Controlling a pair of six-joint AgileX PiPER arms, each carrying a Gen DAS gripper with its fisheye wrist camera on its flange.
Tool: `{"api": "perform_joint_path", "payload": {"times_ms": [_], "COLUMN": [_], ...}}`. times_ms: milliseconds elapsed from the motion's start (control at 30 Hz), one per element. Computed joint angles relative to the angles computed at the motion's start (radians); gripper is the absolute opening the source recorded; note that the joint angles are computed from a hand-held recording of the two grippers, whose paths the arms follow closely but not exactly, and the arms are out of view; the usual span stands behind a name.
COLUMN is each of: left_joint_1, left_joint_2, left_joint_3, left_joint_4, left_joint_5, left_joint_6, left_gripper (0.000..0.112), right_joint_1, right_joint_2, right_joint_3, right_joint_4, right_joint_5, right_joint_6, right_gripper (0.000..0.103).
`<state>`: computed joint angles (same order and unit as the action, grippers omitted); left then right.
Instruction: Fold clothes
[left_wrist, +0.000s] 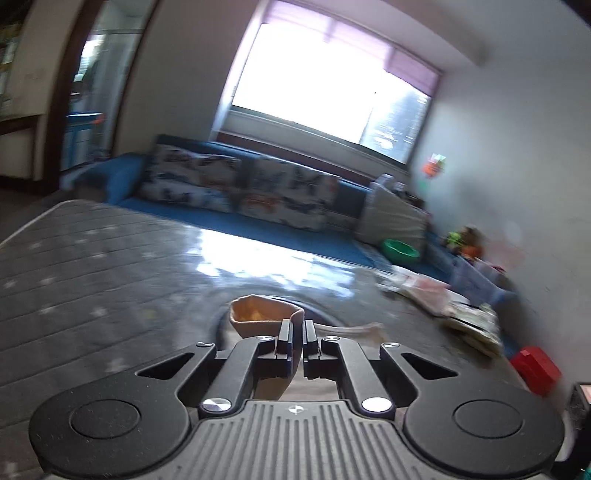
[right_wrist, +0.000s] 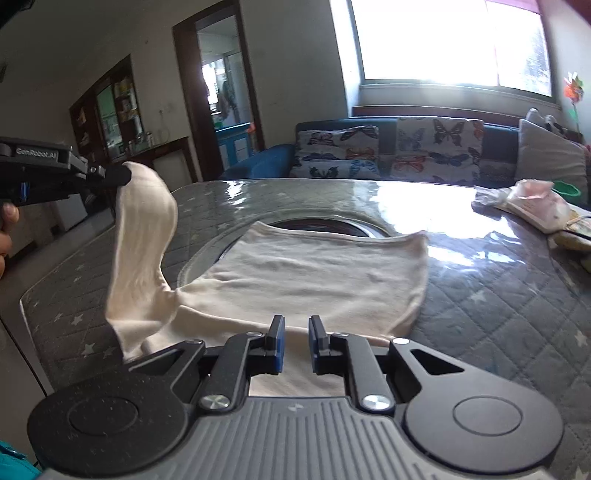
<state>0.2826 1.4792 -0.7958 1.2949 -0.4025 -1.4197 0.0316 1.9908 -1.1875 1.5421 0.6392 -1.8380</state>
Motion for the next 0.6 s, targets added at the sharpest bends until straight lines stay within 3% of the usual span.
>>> {"api": "perform_joint_path", "payload": {"times_ms": [167, 367, 467, 600], "left_joint_1": [-0.154, -0.264, -0.252, -0.179], "left_joint_2": [0.083, 0.189, 0.184, 0.154], "left_joint_3": [-0.074, -0.118, -0.074, -0.036], "left_joint_4": [0.08, 0.292, 0.275, 0.272], "left_joint_5": [-0.029, -0.02, -0.039, -0.041], "left_joint_6": [-0.059, -0.216, -0.156, -0.101], "left_gripper": [0.005, 0.009, 0.012, 0.023], "right_joint_1": [-0.056, -0.088, -0.085, -0.062], "right_joint_2": [0.003, 0.012, 0.018, 0.028], "right_joint_3": [0.018, 0.019, 0.01, -0.012], "right_joint_4": [0.023, 0.008, -0.005, -0.046], "right_joint_5": [0.003, -0.004, -0.007, -0.01], "right_joint_6": [-0.017, 0.009, 0.025, 0.064], "right_gripper": [0.013, 0.013, 0.013, 0.014]}}
